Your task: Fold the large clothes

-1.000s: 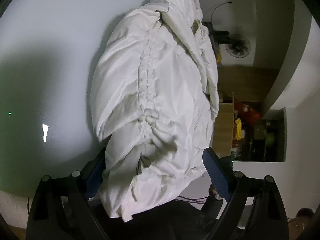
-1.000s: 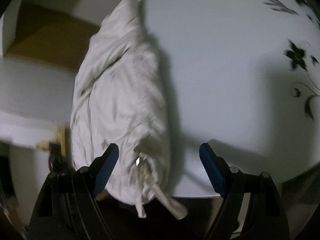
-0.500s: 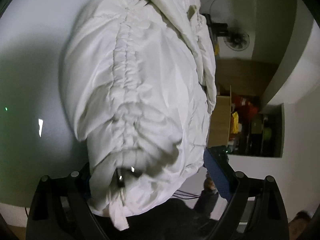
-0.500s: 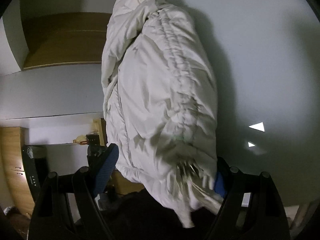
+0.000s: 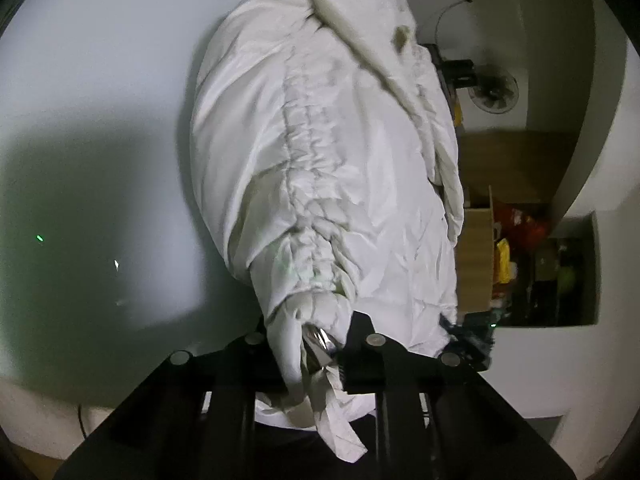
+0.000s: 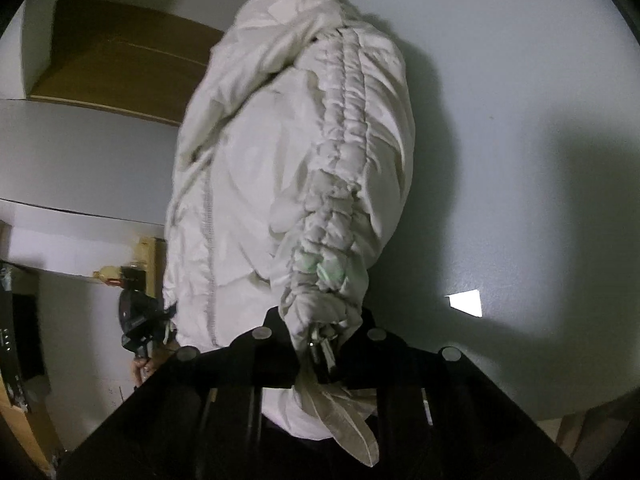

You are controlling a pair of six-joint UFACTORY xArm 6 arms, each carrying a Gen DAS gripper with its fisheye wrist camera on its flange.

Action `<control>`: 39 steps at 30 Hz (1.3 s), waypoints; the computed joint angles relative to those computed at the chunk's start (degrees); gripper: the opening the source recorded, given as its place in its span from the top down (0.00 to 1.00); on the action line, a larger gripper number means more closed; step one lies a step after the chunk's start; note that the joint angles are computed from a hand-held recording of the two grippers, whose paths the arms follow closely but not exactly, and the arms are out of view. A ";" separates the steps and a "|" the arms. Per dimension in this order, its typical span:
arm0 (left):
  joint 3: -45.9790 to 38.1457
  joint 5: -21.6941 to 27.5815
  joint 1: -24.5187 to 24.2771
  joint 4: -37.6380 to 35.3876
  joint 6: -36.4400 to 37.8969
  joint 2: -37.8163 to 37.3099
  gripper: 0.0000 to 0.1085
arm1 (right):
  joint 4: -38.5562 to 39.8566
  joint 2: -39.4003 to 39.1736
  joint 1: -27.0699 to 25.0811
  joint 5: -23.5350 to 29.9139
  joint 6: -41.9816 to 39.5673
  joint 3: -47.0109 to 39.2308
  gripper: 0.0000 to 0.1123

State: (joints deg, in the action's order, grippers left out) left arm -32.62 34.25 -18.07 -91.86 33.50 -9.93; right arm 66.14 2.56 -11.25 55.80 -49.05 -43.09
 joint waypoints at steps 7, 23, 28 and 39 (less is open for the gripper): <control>7.95 -3.77 -3.76 4.14 -5.08 -13.35 0.90 | -0.46 -6.74 -5.05 8.99 -2.18 4.75 0.88; 9.16 1.15 6.34 24.77 -22.45 -40.76 0.92 | -0.07 -11.43 -15.68 25.71 0.57 -8.62 0.93; 2.49 5.21 9.78 19.61 -17.22 -25.66 0.96 | -0.01 -3.60 -12.00 23.70 3.40 -17.07 0.94; -11.18 3.18 12.35 20.33 -15.06 -10.89 0.98 | 1.05 6.67 -6.22 20.62 10.10 -32.00 0.95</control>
State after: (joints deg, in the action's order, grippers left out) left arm -43.79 37.43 -5.72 -71.54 18.44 -20.81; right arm 67.19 9.23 -17.46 76.41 -38.95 -75.10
